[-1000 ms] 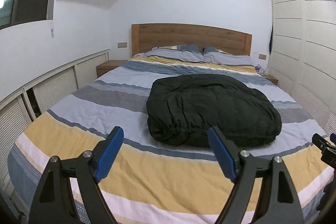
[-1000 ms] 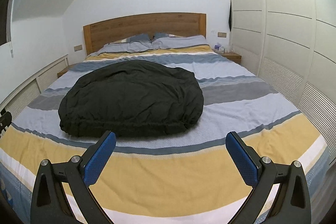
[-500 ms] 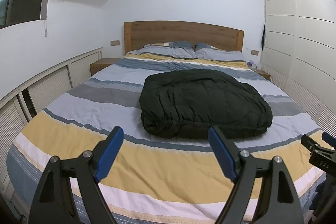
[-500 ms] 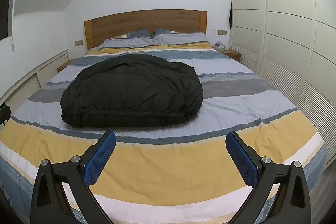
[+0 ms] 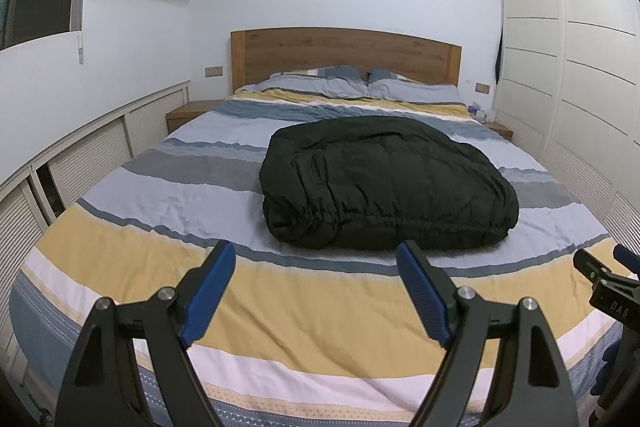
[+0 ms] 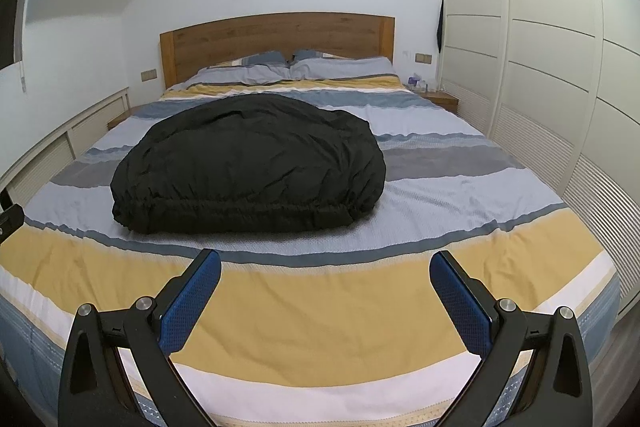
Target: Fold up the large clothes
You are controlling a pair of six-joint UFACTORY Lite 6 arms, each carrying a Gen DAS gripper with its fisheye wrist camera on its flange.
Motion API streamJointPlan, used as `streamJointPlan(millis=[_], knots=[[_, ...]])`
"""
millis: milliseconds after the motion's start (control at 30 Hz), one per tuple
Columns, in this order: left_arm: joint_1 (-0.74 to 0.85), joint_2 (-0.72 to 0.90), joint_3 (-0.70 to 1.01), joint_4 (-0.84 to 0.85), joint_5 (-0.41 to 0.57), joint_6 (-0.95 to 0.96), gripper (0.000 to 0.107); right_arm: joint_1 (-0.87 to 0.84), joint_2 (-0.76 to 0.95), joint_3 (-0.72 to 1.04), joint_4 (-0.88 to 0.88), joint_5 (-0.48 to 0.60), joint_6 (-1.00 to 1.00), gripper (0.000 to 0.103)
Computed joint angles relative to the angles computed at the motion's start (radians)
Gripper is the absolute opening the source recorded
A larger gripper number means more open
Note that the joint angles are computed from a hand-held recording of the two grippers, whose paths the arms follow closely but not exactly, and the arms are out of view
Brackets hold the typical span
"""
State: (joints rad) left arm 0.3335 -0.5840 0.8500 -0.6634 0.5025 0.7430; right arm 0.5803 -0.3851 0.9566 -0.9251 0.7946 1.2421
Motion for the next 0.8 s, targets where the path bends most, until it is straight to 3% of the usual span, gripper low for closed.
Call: streamJointPlan(millis=[800], knots=[[0.013,0.063,-0.026,-0.04,-0.033,0.057,0.082,-0.003,0.024,-0.02,-0.007,-0.019,0.013,0.102]])
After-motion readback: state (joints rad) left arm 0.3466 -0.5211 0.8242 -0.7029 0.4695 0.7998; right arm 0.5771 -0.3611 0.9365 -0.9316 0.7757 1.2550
